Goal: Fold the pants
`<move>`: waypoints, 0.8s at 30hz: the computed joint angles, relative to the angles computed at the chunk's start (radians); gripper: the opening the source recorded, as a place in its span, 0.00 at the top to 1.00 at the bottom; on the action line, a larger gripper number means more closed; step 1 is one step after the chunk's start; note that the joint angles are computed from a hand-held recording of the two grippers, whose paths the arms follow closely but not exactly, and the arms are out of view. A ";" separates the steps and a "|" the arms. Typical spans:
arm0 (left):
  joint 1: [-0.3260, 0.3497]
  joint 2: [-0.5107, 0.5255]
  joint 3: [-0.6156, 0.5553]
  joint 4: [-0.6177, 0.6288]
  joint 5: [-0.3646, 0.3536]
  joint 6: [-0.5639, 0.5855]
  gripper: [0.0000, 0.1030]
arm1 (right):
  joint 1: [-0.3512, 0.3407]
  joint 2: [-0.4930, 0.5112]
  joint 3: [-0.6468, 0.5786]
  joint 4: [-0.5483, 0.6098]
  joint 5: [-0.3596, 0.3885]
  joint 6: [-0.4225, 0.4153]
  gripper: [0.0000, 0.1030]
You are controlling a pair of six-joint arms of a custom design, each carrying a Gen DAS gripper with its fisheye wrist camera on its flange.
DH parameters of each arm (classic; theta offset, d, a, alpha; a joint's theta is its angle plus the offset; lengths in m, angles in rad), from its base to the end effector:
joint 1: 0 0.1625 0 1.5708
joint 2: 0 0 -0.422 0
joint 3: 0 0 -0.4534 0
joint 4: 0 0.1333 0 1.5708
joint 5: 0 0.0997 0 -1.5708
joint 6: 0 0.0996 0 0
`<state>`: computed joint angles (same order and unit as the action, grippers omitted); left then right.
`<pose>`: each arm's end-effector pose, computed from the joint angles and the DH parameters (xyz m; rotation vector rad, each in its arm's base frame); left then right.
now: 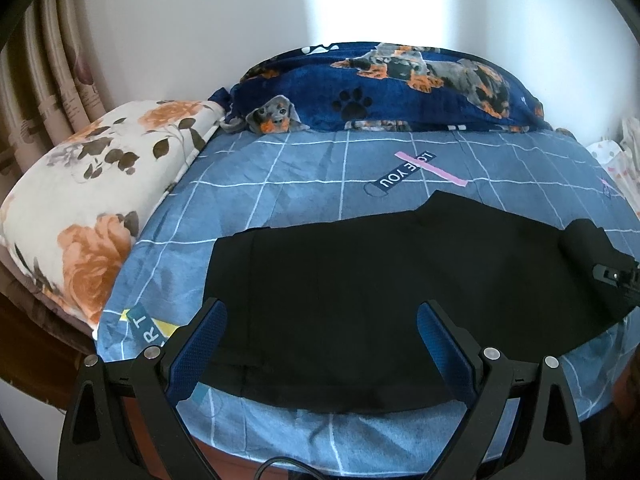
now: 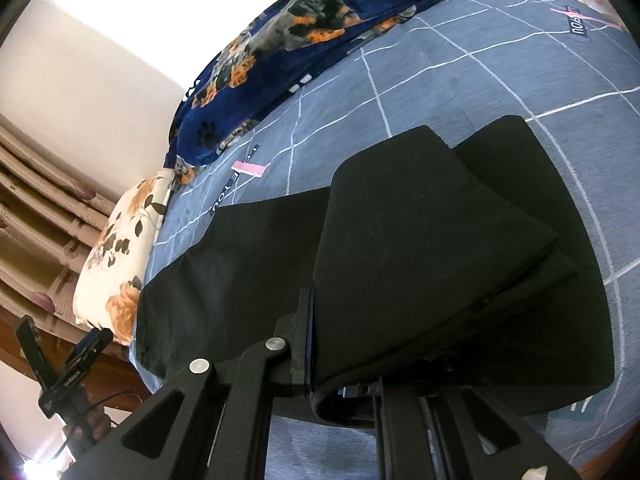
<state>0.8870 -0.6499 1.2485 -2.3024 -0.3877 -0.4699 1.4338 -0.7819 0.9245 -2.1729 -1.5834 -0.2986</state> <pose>-0.3396 -0.7737 0.1383 0.1283 2.0587 -0.8700 0.0104 -0.8915 0.3504 0.2342 -2.9466 0.6710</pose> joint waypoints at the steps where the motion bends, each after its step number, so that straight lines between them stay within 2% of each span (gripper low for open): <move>1: 0.000 0.001 0.000 0.000 0.000 -0.001 0.07 | 0.000 0.000 0.001 0.000 0.001 0.000 0.90; 11: 0.001 0.004 -0.001 0.006 -0.004 -0.006 0.07 | 0.004 0.006 -0.001 0.017 -0.005 0.001 0.88; 19: 0.003 0.006 0.001 0.003 -0.008 -0.005 0.07 | 0.004 0.005 -0.004 0.038 0.020 0.007 0.72; 24: 0.003 0.008 0.002 0.001 -0.009 -0.004 0.07 | 0.012 0.000 0.009 0.032 0.012 -0.025 0.63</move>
<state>0.8903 -0.6422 1.2507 -2.3016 -0.3964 -0.4742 1.4457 -0.7818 0.9332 -2.1405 -1.5719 -0.3237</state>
